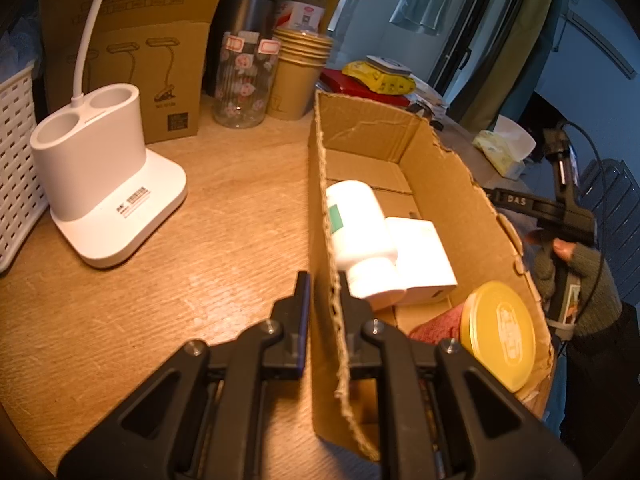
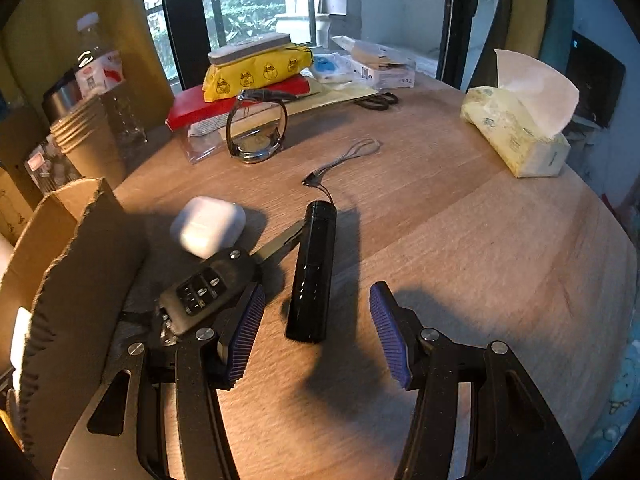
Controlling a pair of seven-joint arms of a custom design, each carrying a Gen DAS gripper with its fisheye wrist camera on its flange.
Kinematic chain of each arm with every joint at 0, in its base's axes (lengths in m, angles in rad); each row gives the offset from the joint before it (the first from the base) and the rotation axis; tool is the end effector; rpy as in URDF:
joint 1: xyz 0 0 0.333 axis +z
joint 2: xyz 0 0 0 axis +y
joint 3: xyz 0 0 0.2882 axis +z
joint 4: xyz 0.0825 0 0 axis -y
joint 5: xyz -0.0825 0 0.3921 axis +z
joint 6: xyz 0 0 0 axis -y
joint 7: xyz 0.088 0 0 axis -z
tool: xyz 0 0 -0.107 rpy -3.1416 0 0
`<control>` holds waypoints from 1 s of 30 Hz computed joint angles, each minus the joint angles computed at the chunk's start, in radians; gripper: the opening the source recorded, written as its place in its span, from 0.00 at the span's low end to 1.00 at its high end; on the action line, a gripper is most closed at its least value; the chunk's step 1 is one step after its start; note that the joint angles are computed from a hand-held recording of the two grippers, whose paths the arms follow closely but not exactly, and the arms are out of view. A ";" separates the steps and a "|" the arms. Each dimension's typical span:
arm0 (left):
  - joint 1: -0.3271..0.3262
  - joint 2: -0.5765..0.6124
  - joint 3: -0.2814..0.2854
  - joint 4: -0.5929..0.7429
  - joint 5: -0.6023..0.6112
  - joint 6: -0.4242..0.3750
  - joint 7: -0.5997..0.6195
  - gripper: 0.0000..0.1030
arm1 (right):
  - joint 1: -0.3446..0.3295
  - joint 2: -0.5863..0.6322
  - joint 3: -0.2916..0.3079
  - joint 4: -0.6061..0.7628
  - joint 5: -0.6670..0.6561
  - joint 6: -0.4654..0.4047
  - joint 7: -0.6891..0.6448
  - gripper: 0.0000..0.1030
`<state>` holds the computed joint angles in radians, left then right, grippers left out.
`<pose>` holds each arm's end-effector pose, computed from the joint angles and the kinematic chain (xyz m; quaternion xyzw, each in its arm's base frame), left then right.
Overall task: Organize rigid objects
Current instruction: 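Move the right gripper to the black flashlight and close on it, then carry the black flashlight into the box and release it beside the charger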
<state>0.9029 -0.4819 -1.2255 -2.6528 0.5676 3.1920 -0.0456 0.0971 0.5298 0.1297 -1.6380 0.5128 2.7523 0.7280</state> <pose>0.4308 -0.1756 0.3184 -0.8121 0.4342 -0.3102 0.2362 0.7056 0.1285 0.3441 -0.8365 0.4348 -0.1583 0.2935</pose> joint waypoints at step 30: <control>0.008 -0.002 -0.010 -0.002 -0.020 0.009 0.016 0.12 | -0.063 -0.197 0.053 -0.192 0.243 0.013 -0.240 0.21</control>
